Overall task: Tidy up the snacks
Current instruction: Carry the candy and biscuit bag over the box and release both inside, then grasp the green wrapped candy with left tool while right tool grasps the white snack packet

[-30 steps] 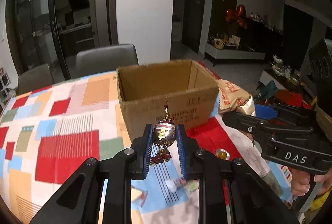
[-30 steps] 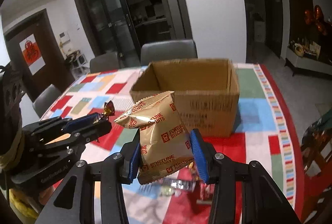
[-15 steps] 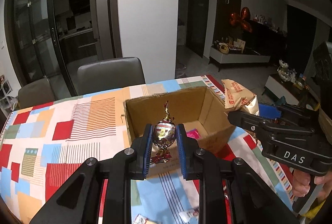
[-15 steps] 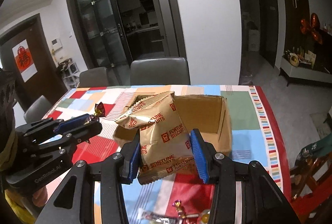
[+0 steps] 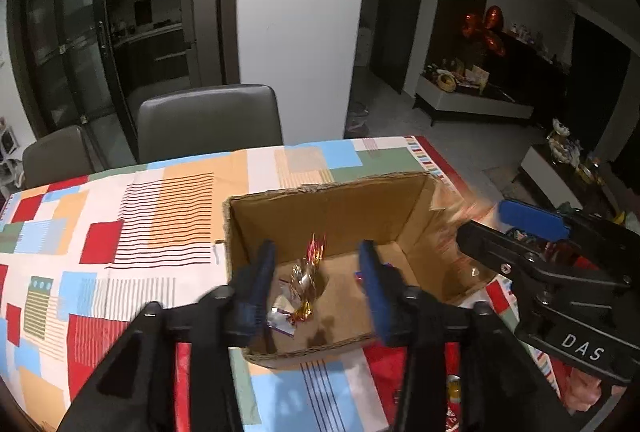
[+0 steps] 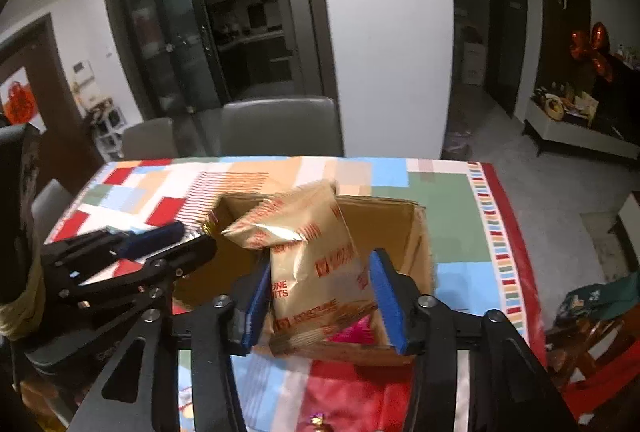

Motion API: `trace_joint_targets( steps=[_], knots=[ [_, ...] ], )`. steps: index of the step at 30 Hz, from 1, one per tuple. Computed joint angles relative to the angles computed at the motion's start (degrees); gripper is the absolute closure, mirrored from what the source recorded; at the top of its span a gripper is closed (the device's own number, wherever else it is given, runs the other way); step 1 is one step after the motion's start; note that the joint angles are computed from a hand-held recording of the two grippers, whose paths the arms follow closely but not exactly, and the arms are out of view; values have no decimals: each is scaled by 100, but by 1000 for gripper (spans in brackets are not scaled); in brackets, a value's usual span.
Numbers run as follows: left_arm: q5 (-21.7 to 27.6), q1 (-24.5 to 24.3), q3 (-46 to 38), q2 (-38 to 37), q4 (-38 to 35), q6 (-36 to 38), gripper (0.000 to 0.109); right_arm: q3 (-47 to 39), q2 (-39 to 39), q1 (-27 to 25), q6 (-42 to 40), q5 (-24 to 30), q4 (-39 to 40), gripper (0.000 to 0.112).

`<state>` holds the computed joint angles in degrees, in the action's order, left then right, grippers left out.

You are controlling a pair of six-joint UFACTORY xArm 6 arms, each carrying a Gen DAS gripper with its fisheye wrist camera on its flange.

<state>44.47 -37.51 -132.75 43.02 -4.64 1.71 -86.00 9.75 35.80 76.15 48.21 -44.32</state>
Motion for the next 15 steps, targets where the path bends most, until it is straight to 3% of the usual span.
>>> trace_joint_targets(
  steps=[4, 15],
  knots=[
    [-304, 3, 713, -450, -36, 22, 54, 338, -254, 38, 186, 31, -79, 54],
    [-1939, -207, 3736, -2468, 12, 412, 52, 1194, -1007, 609, 756, 360, -463, 54]
  ],
)
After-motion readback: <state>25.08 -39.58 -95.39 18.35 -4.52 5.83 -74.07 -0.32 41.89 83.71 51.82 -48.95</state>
